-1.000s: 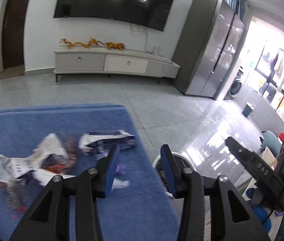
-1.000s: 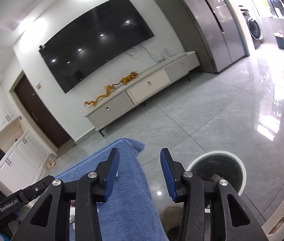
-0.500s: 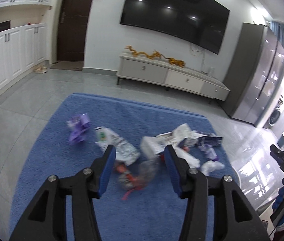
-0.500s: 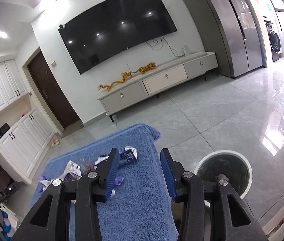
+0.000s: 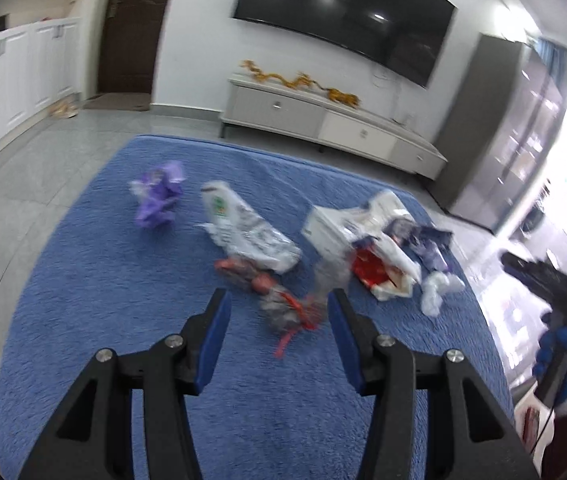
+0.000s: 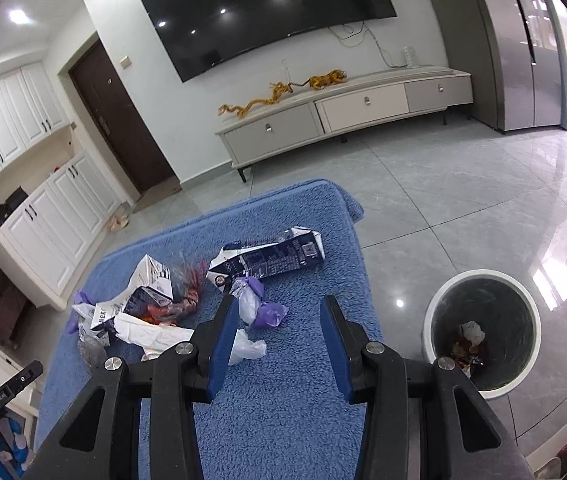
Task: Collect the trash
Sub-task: 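Move both open tools back over the remaining trash on the rug, then grasp the purple-and-clear plastic bag with the right tool while the left tool grasps the clear plastic bag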
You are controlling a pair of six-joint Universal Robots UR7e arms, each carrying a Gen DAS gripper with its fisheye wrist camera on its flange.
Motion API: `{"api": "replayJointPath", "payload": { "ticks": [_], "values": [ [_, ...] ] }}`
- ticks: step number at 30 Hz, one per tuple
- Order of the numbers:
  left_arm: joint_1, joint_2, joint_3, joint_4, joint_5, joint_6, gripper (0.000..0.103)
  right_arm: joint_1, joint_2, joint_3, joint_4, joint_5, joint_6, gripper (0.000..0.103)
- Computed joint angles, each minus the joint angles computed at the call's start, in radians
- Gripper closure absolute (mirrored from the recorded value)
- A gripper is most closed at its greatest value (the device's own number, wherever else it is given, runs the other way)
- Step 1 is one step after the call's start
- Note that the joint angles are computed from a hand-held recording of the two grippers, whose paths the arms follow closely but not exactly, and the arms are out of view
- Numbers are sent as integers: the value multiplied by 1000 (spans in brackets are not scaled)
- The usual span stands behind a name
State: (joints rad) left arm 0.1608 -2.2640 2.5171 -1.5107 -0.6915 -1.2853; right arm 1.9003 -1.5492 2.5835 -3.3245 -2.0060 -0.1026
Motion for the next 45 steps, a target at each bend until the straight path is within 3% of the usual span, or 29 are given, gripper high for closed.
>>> {"api": "replayJointPath", "payload": {
  "ticks": [4, 8, 14, 16, 19, 21, 25, 30, 41, 45],
  "values": [
    [75, 144, 45, -293, -26, 256, 54, -11, 65, -26, 9, 6, -22, 63],
    [160, 300, 55, -500, -29, 414, 54, -31, 115, -65, 52, 33, -53, 63],
    [263, 406, 54, -679, -44, 513, 55, -61, 188, -130, 128, 67, -92, 59],
    [280, 418, 56, -698, -54, 523, 61, -72, 219, -152, 139, 70, -98, 59],
    [289, 423, 56, -710, -73, 531, 78, -88, 249, -173, 155, 79, -100, 59],
    [284, 418, 55, -699, -72, 526, 87, -97, 265, -186, 168, 92, -108, 59],
    [269, 391, 57, -680, -70, 502, 92, -98, 284, -204, 200, 82, -117, 59],
    [228, 319, 60, -599, -72, 432, 95, -102, 285, -209, 214, 94, -127, 75],
    [6, 75, 15, -102, -55, 76, 96, -46, 162, -139, 154, 221, -140, 76],
    [-73, 47, -17, 15, -53, -22, 96, -16, 92, -107, 158, 247, -122, 76]
  ]
}}
